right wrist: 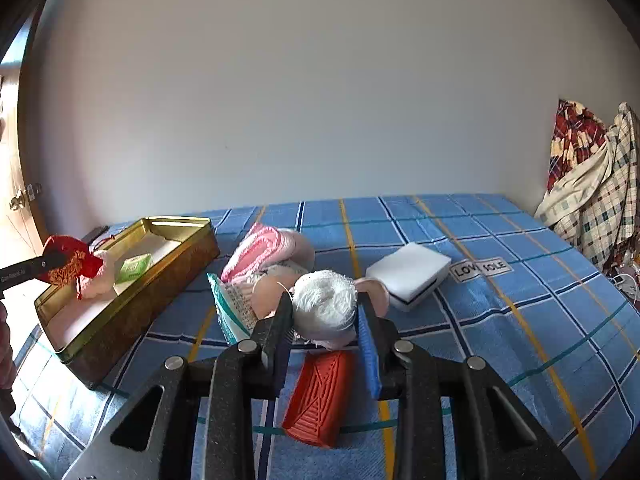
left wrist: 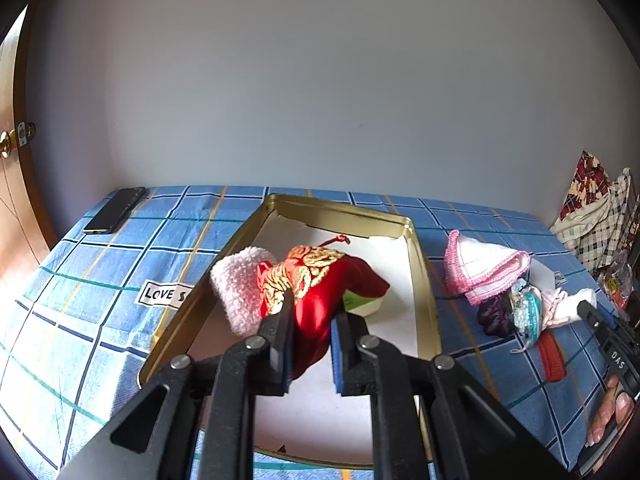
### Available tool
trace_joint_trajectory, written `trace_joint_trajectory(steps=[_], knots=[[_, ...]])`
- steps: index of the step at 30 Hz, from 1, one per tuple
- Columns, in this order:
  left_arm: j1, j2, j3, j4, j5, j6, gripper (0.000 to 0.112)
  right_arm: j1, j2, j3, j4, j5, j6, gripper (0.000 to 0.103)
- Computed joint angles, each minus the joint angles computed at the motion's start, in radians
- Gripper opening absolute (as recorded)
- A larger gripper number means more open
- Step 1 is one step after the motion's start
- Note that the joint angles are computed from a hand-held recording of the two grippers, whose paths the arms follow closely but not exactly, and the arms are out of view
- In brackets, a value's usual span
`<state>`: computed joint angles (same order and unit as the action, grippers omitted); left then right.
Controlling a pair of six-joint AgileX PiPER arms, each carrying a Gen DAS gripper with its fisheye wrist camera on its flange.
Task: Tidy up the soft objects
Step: 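Drop the red pouch into the tin with left gripper while right grasps white sock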
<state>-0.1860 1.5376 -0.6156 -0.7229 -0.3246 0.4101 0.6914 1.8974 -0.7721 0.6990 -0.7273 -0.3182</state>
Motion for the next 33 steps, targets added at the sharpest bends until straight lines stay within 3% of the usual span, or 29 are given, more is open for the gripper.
trace_joint_trajectory(steps=[17,23,33], knots=[[-0.001,-0.015,0.031,-0.016,-0.041,0.012,0.012,0.069,0.002,0.072,-0.011,-0.211,0.031,0.032],[-0.007,-0.002,0.043,-0.048,-0.082,0.049,0.012,0.061,-0.002,0.074,-0.029,-0.209,0.044,0.032],[0.034,0.033,0.046,0.057,-0.085,-0.049,0.012,0.084,0.01,0.07,-0.027,-0.238,0.035,0.032]])
